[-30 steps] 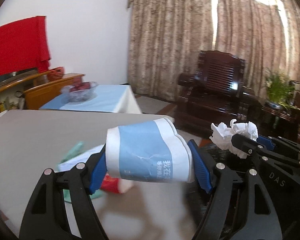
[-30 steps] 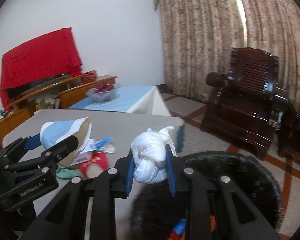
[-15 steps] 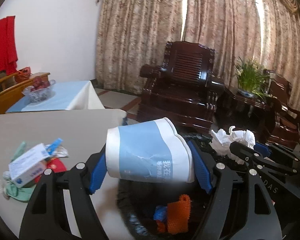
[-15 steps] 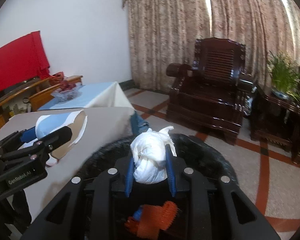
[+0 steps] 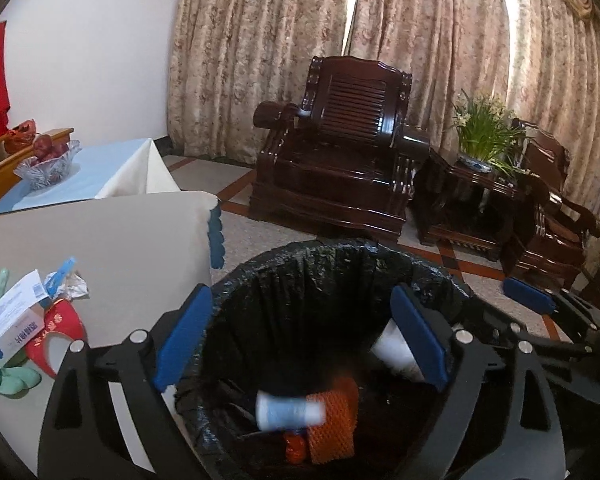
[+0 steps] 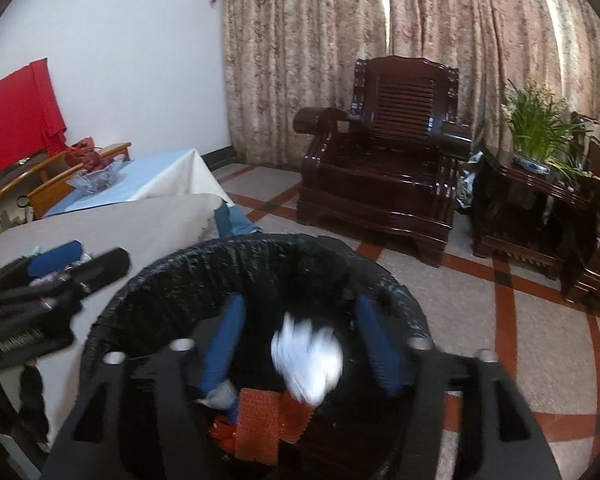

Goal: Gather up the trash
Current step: 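Carry the cup and tissue over the bin and open both tools, then bring both tools back toward the gloves, box and red cup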

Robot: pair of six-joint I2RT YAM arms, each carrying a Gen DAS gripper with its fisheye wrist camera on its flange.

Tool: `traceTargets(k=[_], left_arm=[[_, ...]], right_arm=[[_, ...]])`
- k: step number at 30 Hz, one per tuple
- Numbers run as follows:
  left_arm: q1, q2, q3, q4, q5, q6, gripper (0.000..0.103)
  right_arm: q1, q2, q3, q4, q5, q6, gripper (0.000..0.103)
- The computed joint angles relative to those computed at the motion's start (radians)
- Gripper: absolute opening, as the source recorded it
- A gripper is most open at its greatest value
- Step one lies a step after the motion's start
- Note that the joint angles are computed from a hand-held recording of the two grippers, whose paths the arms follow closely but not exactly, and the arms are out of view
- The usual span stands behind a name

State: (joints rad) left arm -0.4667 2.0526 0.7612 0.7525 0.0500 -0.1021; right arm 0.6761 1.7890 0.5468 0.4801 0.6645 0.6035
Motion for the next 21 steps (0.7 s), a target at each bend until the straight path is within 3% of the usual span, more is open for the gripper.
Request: traceTargets(k=[2, 3, 13, 21], left_arm=[[0.012, -0.010, -0.008, 0.004, -0.006, -0.002, 0.091], [0.019, -0.017, -0.015, 0.008, -0.010, -0.001, 0.091], [0.184, -0.167, -0.145, 0.029, -0.039, 0.057, 0.095], [0.414, -0.272, -0.235, 0.034, -0.027, 0.112, 0.095]], right_arm=[[0.010, 0.005, 0.008, -0.021, 0.015, 0.006, 0.095], [0.010, 0.005, 0.008, -0.021, 0.015, 0.006, 0.096], [0.074, 0.054, 0.136, -0.037, -0.002, -0.026, 0.097], [0.139, 0.185, 0.360, -0.047, -0.051, -0.094, 0.097]])
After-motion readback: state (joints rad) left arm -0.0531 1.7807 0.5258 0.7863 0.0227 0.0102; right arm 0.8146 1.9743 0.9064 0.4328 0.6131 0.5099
